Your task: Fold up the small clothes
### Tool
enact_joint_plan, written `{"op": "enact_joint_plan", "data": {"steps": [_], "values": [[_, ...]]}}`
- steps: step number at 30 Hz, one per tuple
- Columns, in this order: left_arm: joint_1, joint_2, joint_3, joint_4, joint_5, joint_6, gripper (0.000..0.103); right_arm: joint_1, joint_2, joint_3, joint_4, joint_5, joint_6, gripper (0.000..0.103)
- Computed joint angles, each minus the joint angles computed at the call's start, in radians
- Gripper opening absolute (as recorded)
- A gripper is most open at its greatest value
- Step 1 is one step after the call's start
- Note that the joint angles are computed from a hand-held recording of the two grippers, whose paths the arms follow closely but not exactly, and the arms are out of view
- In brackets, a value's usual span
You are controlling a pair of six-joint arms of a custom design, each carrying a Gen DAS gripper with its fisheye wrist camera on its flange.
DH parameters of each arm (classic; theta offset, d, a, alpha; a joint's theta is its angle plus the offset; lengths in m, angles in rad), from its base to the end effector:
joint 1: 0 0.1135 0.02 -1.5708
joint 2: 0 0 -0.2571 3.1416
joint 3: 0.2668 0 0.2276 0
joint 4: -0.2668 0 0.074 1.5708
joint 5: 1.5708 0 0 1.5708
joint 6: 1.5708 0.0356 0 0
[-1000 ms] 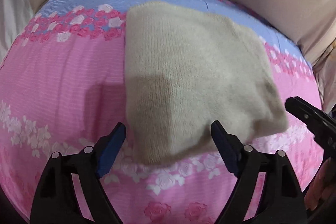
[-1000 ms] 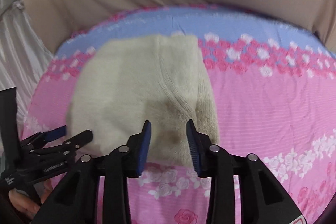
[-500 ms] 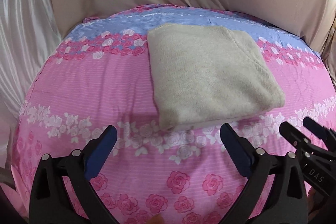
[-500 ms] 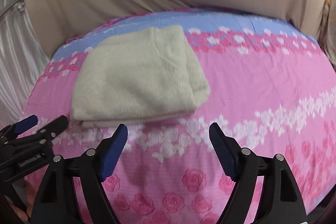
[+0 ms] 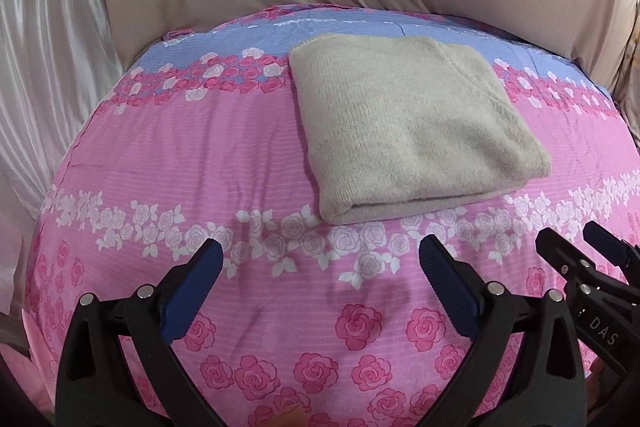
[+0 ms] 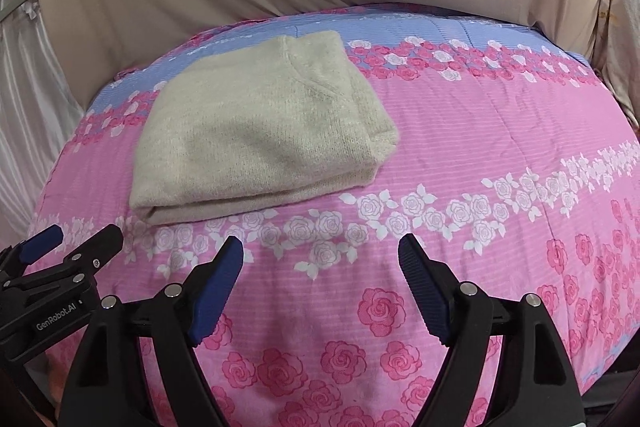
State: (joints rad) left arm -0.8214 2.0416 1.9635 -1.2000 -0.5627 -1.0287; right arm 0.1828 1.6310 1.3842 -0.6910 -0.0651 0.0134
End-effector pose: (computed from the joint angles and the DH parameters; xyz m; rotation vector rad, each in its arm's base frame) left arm 0.2797 -0.2727 0.2856 -0.3672 2.4936 0.1415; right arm 0.3219 0.0619 0.2864 -0.2393 2.5018 0.1620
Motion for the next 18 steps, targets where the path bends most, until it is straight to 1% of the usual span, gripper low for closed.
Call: {"op": "enact_joint_plan", "data": {"steps": [4,8,18], "values": [[-0.002,-0.013,-0.028,0.014,0.005,-0.022,0.096,0.004,-0.01,-0.009,-0.004,0.017,0.001,0.078],[-0.008,-0.006,-0.025,0.0,0.007,-0.038,0.096,0.005,-0.02,-0.018,-0.002,0.019,-0.006,0.078],[-0.014,-0.014,-0.036,0.001,0.008,-0.037,0.096,0.032,-0.036,-0.043,0.006,0.041,0.013,0.078]]}}
